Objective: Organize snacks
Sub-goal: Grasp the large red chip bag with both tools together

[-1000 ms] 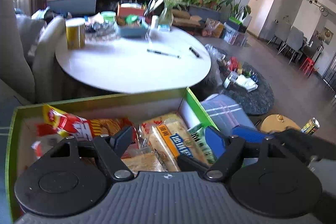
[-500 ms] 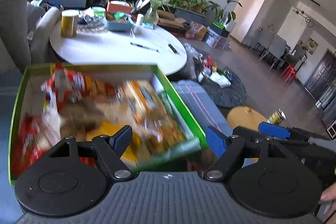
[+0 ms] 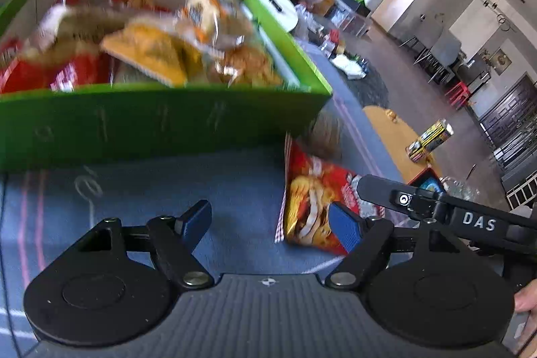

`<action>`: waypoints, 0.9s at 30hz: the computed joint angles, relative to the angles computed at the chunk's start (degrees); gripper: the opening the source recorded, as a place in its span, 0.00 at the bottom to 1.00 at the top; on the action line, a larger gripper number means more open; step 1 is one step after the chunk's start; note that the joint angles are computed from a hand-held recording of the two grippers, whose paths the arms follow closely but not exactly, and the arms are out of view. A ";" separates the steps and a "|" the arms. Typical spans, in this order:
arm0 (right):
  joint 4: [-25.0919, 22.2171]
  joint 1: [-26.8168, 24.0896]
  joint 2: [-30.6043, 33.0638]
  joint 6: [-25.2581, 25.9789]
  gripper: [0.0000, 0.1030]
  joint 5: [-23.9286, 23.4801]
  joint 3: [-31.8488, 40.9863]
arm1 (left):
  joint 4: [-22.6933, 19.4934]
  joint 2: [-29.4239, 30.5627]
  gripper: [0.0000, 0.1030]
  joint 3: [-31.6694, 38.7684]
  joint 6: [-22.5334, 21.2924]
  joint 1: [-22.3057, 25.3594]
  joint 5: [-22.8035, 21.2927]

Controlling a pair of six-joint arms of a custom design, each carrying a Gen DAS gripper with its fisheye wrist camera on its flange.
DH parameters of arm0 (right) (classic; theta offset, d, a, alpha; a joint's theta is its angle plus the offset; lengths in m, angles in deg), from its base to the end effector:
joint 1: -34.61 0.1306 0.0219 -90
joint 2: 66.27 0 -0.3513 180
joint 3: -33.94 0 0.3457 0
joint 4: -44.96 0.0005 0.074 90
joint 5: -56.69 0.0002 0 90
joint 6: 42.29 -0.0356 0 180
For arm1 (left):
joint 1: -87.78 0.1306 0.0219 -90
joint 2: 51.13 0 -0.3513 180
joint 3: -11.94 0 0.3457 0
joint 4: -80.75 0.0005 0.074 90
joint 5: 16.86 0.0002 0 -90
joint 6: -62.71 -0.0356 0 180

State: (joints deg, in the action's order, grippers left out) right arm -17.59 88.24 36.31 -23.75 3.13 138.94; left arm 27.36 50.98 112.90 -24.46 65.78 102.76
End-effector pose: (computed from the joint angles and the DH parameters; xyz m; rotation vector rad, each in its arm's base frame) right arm 0.3108 0.3855 0.3990 0.5662 2.2824 0.1989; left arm 0.4586 -0.2048 0.3815 0.6313 2.4558 -0.8261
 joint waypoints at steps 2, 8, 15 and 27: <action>0.32 0.38 -0.02 -2.28 0.90 -0.32 -0.83 | 2.80 -1.01 0.72 -2.02 -0.22 -0.51 -0.99; 3.38 -0.50 -1.13 -6.38 0.84 -2.26 -3.86 | 2.40 -0.65 0.77 -1.21 -5.50 -2.41 -2.91; 6.68 -1.27 -1.14 -5.67 0.81 -3.92 -4.37 | 5.30 -1.43 0.83 -3.42 -9.25 -4.70 -2.76; 3.95 0.47 1.37 -5.41 0.73 -1.98 -0.90 | 8.96 -2.51 0.58 -6.12 -7.33 -2.58 4.91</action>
State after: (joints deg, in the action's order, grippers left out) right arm -13.64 88.71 37.68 -29.16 1.15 138.04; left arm 36.33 48.46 106.78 -31.78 63.20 107.67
